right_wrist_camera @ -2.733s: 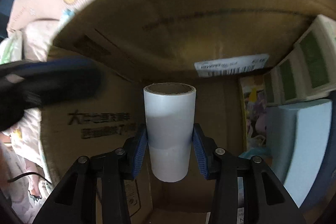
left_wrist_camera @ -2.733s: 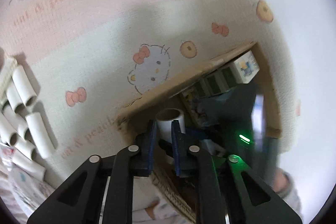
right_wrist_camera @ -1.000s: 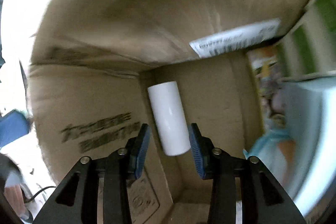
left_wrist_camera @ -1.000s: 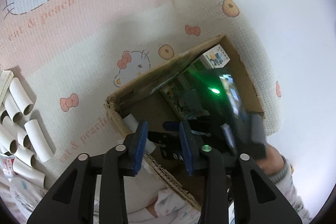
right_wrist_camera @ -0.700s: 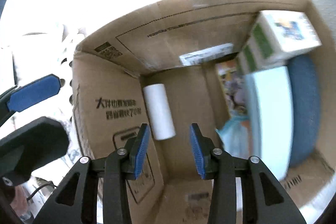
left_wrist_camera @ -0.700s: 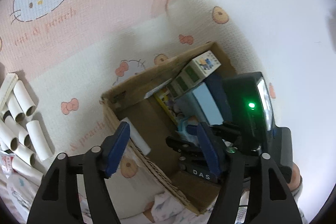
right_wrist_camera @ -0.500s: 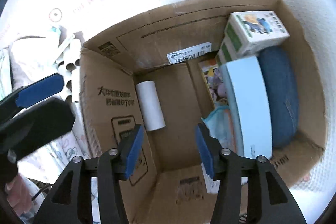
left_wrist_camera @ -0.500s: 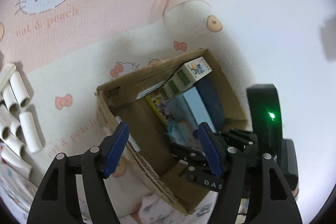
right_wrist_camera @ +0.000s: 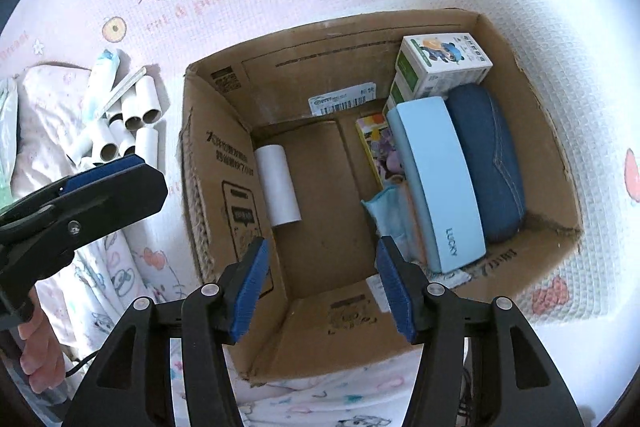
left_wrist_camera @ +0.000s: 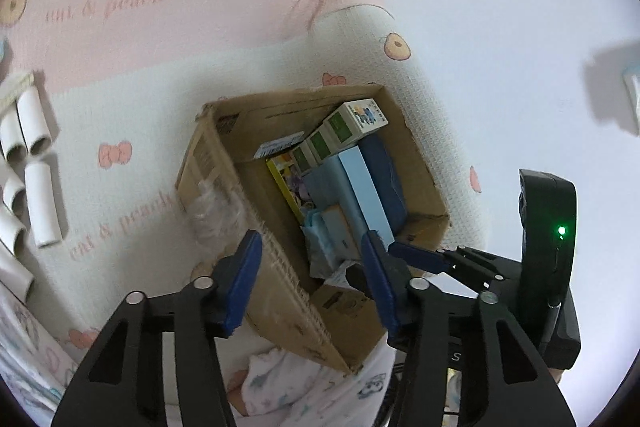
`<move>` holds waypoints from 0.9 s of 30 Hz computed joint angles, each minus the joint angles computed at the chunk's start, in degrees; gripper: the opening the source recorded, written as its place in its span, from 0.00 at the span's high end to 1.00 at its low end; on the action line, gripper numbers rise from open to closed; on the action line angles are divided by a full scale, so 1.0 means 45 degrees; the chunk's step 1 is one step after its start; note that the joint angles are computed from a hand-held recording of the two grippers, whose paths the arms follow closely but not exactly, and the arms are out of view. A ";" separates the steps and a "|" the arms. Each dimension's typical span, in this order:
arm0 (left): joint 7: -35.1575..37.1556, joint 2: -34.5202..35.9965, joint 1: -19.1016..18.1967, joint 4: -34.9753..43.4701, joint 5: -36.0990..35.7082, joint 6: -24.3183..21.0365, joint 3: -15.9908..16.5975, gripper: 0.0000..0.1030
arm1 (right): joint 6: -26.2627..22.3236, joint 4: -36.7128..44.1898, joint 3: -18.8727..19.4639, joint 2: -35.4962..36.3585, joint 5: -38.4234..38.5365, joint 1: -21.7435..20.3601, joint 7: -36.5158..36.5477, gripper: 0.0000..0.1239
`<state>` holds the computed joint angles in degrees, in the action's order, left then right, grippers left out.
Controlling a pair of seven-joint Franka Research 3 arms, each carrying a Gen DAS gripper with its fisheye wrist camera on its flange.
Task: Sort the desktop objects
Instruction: 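Withdraw the right gripper from the box back toward the pile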
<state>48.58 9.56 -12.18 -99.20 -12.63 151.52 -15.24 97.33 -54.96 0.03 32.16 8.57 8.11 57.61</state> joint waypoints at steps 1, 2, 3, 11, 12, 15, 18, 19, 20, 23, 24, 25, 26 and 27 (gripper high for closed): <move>-0.0027 -0.0197 0.0057 -0.0311 -0.0168 0.0152 0.0003 0.63 | 0.0243 -0.0547 0.0000 -0.0320 -0.0079 0.0094 -0.0040 0.57; -0.0469 -0.0491 -0.0006 -0.0699 0.0159 0.0221 0.0130 0.80 | 0.0479 -0.1043 0.0007 -0.0591 -0.0148 0.0179 -0.0092 0.57; -0.1010 -0.0740 -0.0091 -0.0993 0.0728 0.0275 0.0283 0.87 | 0.0653 -0.1513 0.0022 -0.0885 -0.0232 0.0273 -0.0172 0.57; -0.3769 -0.3212 0.0152 -0.4280 0.4076 0.2195 0.0820 0.87 | 0.4239 -0.6531 0.0258 -0.3823 -0.1563 0.1328 -0.0933 0.57; -0.4131 -0.3545 0.0282 -0.4754 0.4367 0.2452 0.0838 0.87 | 0.4484 -0.6772 0.0301 -0.3951 -0.1615 0.1403 -0.0882 0.57; -0.4511 -0.4436 0.0448 -0.5988 0.4253 0.2948 0.1040 0.87 | 0.4631 -0.6959 0.0443 -0.4022 -0.1811 0.1708 -0.0507 0.57; -0.5505 -0.5349 0.0936 -0.7216 0.4643 0.3395 0.1012 0.87 | 0.4927 -0.7266 0.0629 -0.4225 -0.1987 0.1962 -0.0842 0.57; -0.5700 -0.5597 0.1026 -0.7565 0.4656 0.3561 0.1060 0.87 | 0.5057 -0.7367 0.0686 -0.4287 -0.2046 0.2059 -0.0946 0.57; -0.6020 -0.5839 0.1208 -0.7890 0.4740 0.3634 0.1036 0.87 | 0.5161 -0.7474 0.0732 -0.4349 -0.2108 0.2150 -0.1033 0.57; -0.6831 -0.6608 0.1758 -0.9018 0.4984 0.4323 0.1044 0.87 | 0.5495 -0.7800 0.0910 -0.4521 -0.2181 0.2434 -0.1332 0.57; -0.7274 -0.6905 0.2163 -0.9356 0.5196 0.4352 0.0860 0.87 | 0.5666 -0.7935 0.0978 -0.4580 -0.2212 0.2545 -0.1441 0.57; -0.7694 -0.7167 0.2550 -0.9586 0.5427 0.4182 0.0655 0.87 | 0.5887 -0.8077 0.1049 -0.4629 -0.2243 0.2664 -0.1547 0.57; -0.8064 -0.7371 0.2886 -0.9764 0.5674 0.4008 0.0481 0.87 | 0.6000 -0.8142 0.1079 -0.4646 -0.2268 0.2745 -0.1611 0.57; -0.8336 -0.7621 0.3155 -0.9993 0.5924 0.3793 0.0394 0.87 | 0.6200 -0.8240 0.1151 -0.4657 -0.2307 0.2866 -0.1736 0.57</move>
<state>11.07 -24.73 2.01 -144.17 14.03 168.59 -13.47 125.23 -92.04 5.21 11.20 -1.81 21.01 49.80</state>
